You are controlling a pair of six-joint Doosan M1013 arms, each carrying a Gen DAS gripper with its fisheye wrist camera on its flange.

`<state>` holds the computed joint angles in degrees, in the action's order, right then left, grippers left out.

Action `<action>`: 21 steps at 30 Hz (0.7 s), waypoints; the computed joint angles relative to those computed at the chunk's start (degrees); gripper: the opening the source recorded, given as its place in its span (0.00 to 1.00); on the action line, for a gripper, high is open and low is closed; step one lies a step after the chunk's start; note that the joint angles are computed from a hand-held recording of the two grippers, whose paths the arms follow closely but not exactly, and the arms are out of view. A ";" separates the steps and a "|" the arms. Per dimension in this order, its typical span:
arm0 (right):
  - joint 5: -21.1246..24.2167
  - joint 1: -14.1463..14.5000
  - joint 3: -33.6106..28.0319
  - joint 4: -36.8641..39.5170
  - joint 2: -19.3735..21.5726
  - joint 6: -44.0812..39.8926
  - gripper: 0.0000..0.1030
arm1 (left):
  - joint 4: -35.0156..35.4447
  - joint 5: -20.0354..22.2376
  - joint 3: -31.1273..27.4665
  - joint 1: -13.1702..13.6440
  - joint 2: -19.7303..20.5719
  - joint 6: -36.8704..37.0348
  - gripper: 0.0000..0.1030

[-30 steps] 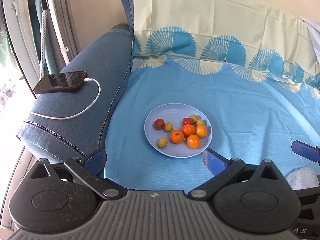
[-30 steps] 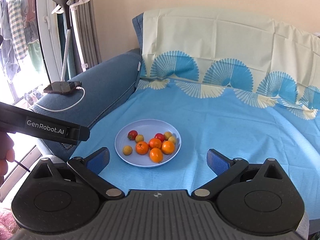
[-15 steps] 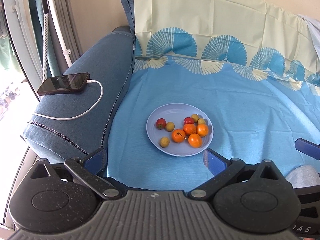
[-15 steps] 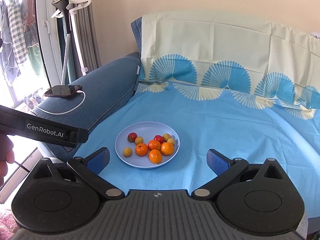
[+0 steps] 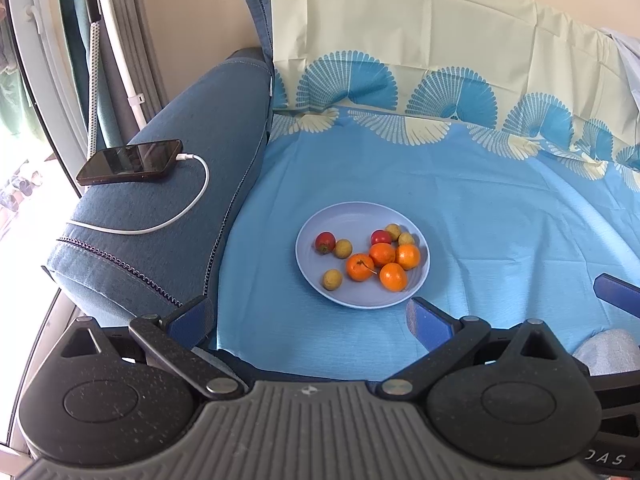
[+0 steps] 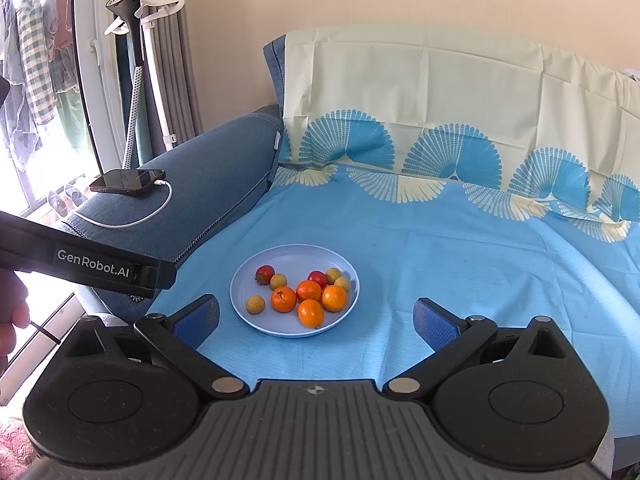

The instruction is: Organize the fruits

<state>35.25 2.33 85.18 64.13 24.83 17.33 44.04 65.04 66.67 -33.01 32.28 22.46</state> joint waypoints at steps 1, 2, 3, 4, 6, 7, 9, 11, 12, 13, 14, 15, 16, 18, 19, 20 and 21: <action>0.00 0.00 0.00 0.00 0.00 0.00 0.99 | 0.02 0.01 0.00 -0.01 0.00 -0.05 1.00; -0.01 0.01 0.03 -0.04 -0.02 -0.03 0.99 | 0.02 0.01 0.00 -0.01 0.00 -0.05 1.00; -0.01 0.01 0.03 -0.04 -0.02 -0.03 0.99 | 0.02 0.01 0.00 -0.01 0.00 -0.05 1.00; -0.05 0.03 0.04 -0.03 -0.03 -0.03 0.99 | -0.02 0.01 0.01 0.00 -0.01 -0.02 1.00; -0.07 0.06 0.09 -0.06 -0.06 -0.10 0.99 | -0.02 -0.01 0.03 0.01 -0.02 -0.01 1.00; -0.10 0.07 0.10 -0.06 -0.07 -0.08 0.99 | -0.02 -0.01 0.03 0.01 -0.02 -0.01 1.00; -0.11 0.08 0.10 -0.08 -0.07 -0.05 0.99 | 0.00 -0.02 0.02 0.00 -0.02 0.00 1.00; -0.10 0.07 0.10 -0.06 -0.07 -0.08 0.99 | 0.00 -0.01 0.00 -0.01 -0.01 0.01 1.00; -0.10 0.07 0.10 -0.06 -0.07 -0.08 0.99 | 0.00 -0.02 0.01 0.00 0.02 -0.01 1.00; -0.10 0.07 0.10 -0.06 -0.07 -0.08 0.99 | -0.02 0.01 -0.01 0.00 0.03 0.02 1.00; -0.10 0.08 0.08 -0.08 -0.07 -0.05 0.99 | -0.06 0.00 0.03 0.01 0.03 0.08 1.00; -0.09 0.09 0.08 -0.13 -0.07 0.00 0.99 | -0.06 0.01 0.10 0.02 0.04 0.09 1.00; -0.10 0.10 0.08 -0.19 -0.08 0.08 0.99 | -0.06 0.07 0.11 0.02 0.06 0.12 1.00; -0.25 0.18 0.17 -0.29 -0.08 0.16 0.99 | -0.20 0.17 0.08 0.05 0.15 0.32 1.00; -0.18 0.16 0.11 -0.36 -0.03 0.21 0.99 | -0.26 0.18 0.10 0.06 0.16 0.37 1.00; -0.18 0.16 0.11 -0.36 -0.03 0.21 0.99 | -0.35 0.18 0.08 0.07 0.19 0.46 1.00; -0.20 0.16 0.12 -0.48 -0.02 0.27 0.99 | -0.46 0.21 0.07 0.09 0.19 0.59 1.00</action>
